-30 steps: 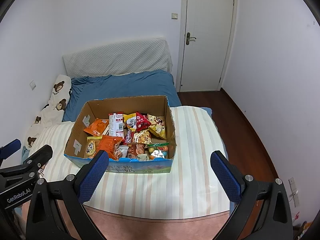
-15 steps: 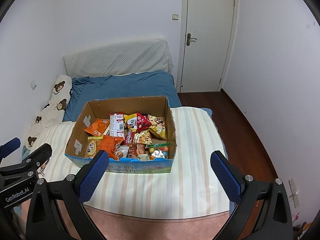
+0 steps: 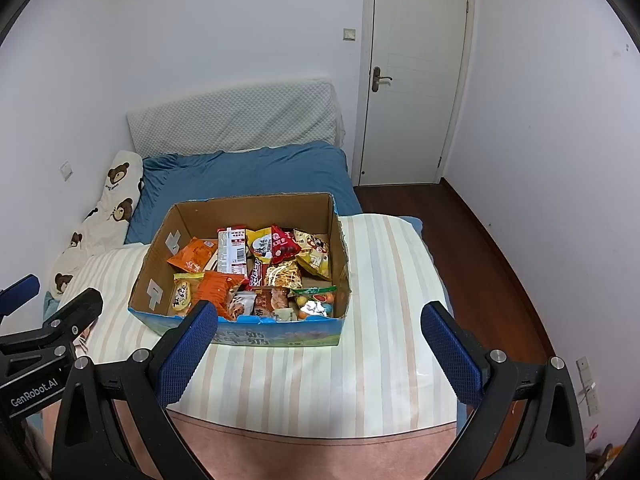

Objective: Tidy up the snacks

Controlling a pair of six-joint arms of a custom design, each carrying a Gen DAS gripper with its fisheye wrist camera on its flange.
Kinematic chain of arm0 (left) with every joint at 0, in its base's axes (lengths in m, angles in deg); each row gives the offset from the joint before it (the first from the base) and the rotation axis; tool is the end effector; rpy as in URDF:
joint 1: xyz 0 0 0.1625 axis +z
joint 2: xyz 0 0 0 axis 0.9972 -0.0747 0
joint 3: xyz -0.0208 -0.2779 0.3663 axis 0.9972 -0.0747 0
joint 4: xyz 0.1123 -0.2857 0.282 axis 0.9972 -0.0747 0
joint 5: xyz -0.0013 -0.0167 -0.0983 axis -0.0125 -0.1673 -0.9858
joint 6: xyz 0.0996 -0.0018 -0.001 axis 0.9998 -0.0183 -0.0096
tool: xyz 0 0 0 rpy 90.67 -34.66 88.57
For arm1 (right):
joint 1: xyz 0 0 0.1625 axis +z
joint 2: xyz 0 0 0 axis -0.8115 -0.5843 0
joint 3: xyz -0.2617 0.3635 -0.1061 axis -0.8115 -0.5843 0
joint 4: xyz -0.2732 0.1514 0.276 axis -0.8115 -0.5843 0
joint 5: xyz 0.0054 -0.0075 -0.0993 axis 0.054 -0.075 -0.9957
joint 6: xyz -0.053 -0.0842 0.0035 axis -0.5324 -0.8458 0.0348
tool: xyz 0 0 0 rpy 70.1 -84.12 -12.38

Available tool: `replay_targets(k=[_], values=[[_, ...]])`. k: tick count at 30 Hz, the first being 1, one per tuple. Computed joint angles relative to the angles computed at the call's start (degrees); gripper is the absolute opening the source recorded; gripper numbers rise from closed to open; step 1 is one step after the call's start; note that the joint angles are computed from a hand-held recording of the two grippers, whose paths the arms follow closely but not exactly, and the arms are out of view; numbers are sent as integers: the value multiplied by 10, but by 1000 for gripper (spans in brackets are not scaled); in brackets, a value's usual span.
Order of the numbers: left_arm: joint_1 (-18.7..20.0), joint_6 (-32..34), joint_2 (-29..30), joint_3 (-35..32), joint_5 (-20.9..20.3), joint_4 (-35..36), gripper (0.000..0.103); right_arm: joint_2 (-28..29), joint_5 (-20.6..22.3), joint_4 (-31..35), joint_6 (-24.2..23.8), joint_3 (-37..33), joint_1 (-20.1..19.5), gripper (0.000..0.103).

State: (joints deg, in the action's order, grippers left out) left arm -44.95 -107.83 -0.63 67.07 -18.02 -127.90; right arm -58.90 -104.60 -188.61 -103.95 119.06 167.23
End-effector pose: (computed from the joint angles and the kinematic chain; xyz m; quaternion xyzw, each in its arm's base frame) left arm -0.4025 -0.6455 0.3246 -0.0095 0.8196 -0.3885 0.4210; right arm 0.3916 -0.7347 0.3712 0.2831 -0.8690 0.2670 0.3054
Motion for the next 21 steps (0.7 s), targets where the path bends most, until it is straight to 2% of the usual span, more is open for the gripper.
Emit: replay_targets(k=[8, 21], values=[[-1, -20, 1, -5, 3, 26, 103, -2, 0, 4, 5, 0, 1, 103], [-3, -23, 2, -3, 6, 25, 103, -5, 0, 0, 7, 7, 1, 103]])
